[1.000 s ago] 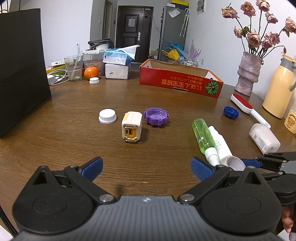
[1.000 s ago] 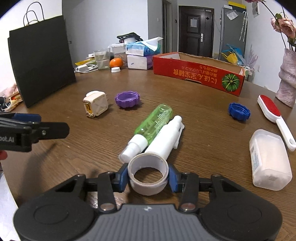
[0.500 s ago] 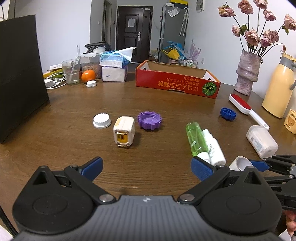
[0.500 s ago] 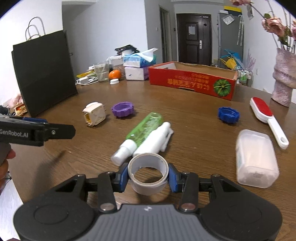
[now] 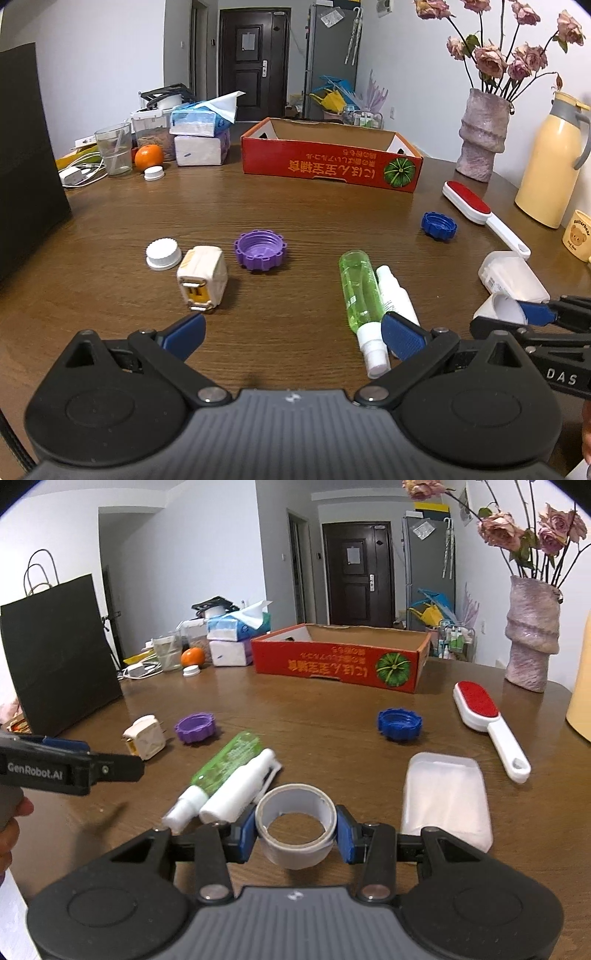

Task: Organize rigid objects
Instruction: 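Grasp the green spray bottle with the left tool while the right tool holds the tape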

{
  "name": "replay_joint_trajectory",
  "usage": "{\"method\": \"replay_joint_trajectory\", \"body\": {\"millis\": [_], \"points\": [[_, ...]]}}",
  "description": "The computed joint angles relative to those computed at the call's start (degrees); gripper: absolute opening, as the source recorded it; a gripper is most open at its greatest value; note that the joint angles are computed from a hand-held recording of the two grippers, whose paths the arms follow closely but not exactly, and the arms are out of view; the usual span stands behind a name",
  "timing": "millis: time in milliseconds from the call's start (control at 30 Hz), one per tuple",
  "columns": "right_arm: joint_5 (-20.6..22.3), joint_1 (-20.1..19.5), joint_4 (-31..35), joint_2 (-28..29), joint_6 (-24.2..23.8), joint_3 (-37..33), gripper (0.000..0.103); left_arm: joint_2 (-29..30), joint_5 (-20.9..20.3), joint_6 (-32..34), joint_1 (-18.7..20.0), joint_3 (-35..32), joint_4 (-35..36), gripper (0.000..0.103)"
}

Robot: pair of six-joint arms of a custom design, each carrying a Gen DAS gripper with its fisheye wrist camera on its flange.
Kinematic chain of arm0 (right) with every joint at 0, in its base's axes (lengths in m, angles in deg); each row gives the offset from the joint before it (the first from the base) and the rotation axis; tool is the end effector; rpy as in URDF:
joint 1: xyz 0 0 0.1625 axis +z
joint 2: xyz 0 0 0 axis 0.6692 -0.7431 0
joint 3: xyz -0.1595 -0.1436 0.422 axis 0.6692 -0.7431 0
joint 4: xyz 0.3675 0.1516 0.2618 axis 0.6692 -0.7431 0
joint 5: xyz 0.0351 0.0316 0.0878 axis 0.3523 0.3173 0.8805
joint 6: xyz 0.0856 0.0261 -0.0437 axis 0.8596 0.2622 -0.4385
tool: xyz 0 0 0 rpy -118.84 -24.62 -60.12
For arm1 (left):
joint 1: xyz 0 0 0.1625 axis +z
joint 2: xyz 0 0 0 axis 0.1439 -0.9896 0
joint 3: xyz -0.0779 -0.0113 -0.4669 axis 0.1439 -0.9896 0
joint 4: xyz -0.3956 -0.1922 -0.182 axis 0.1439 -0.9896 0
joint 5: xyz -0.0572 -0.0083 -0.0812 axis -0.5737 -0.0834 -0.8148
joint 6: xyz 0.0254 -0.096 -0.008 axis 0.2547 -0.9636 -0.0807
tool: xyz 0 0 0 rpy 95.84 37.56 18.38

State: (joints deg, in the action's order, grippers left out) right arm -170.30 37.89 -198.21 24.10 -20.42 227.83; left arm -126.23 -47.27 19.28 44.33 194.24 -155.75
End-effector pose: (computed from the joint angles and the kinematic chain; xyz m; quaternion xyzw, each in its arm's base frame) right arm 0.0455 -0.3800 0.0711 0.1341 -0.8315 0.4509 0.2955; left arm -0.1202 -0.4701 0.0311 0.3404 0.8533 -0.3193 0.2326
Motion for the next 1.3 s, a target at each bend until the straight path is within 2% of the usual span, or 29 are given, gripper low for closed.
{"method": "replay_joint_trajectory", "body": {"millis": [200, 467, 700, 800, 1033, 1100, 1167, 1200, 1300], "points": [[0.80, -1.29, -0.53, -1.38, -0.76, -0.13, 0.043, 1.69, -0.43, -0.31, 0.09, -1.77, 0.30, 0.103], [2.72, -3.40, -0.24, -2.29, -0.19, -0.55, 0.043, 3.46, -1.80, -1.98, 0.88, -4.76, 3.49, 0.097], [4.00, -4.60, -1.31, -2.35, 0.61, -0.95, 0.043, 6.12, -2.72, -3.31, 1.06, -8.36, 7.60, 0.076], [4.30, -4.95, -1.75, -2.36, 0.94, -1.22, 0.043, 6.99, -2.46, -3.59, 1.33, -9.25, 7.89, 0.071], [4.19, -5.34, -1.28, -2.60, 1.36, -1.92, 0.043, 7.57, -3.06, -4.54, 2.54, -10.70, 11.07, 0.051], [4.41, -5.54, -1.42, -2.59, 1.51, -1.95, 0.043, 8.06, -2.62, -3.71, 2.56, -10.87, 10.15, 0.049], [4.51, -5.63, -1.33, -2.59, 1.60, -2.06, 0.043, 8.13, -3.02, -3.36, 2.67, -11.01, 10.14, 0.042], [4.57, -5.67, -1.22, -2.59, 1.62, -2.13, 0.043, 8.15, -3.12, -2.99, 2.70, -11.05, 10.16, 0.035], [4.50, -5.71, -1.14, -2.56, 1.64, -2.22, 0.043, 8.22, -2.91, -2.33, 2.65, -11.13, 10.15, 0.032]]}}
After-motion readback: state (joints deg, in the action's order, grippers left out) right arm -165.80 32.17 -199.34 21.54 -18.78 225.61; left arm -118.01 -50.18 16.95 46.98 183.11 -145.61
